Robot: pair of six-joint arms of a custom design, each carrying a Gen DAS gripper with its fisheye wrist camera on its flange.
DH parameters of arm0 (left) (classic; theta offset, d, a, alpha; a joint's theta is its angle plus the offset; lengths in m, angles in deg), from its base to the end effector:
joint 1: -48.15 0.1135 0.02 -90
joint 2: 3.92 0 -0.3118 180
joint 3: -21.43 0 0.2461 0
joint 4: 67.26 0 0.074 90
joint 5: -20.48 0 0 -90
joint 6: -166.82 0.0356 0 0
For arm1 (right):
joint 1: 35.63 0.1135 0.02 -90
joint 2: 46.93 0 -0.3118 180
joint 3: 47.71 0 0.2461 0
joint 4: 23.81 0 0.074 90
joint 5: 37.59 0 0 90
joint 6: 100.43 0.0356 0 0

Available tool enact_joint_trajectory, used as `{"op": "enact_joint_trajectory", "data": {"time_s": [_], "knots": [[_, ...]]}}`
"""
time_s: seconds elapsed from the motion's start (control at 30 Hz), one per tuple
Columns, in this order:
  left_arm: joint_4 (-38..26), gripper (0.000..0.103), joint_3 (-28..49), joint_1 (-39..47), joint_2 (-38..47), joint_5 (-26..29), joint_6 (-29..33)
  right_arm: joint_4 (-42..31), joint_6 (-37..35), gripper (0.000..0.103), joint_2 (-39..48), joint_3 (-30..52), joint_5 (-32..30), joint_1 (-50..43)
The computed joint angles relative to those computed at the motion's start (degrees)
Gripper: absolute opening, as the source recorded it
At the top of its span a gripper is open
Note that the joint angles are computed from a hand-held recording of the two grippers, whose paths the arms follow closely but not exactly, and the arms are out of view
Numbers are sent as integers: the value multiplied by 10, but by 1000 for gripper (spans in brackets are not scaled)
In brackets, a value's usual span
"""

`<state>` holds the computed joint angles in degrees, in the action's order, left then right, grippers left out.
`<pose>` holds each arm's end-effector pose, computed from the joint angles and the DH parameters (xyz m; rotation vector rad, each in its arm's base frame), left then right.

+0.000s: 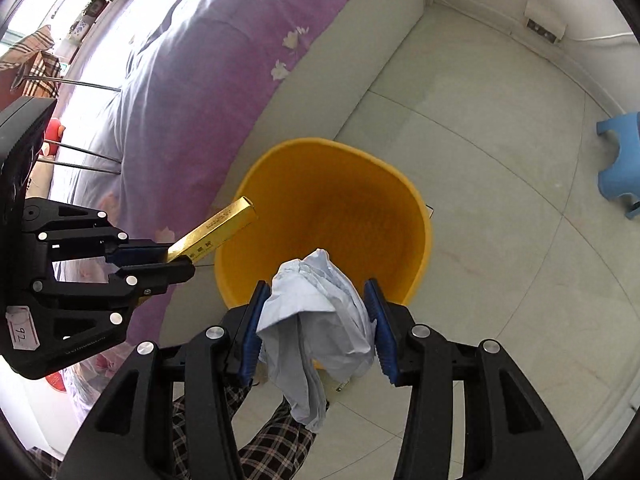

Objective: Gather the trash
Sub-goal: 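Open both tools to drop the strip and paper into the wastebasket, then move both tools back over the plaid cloth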

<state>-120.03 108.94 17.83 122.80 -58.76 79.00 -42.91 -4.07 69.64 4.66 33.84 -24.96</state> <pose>0.3362 -0.2043 0.0989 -0.8490 -2.9306 0.2659 0.2722 0.0628 0.0638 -0.1430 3.0282 0.5164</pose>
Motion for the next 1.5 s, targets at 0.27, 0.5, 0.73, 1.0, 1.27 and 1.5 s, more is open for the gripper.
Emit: {"op": "enact_joint_trajectory", "data": {"time_s": [0.27,0.5,0.73,1.0,1.27,1.5], "knots": [[23,65,-8,-18,0,-28,-33,46,24,61,10,-25,4,-11],[2,65,-2,-22,-17,-32,-34,36,38,61,-29,-42,7,-22],[-14,65,-15,-26,-71,-47,-35,-21,68,61,-131,-59,30,-6],[-40,65,-53,-16,-198,-51,-58,-172,124,61,-328,-38,86,63],[-87,65,-93,4,-364,-59,-87,-343,180,61,-465,66,148,178],[-151,65,-108,49,-504,-79,-100,-428,243,62,-480,190,220,313]]}}
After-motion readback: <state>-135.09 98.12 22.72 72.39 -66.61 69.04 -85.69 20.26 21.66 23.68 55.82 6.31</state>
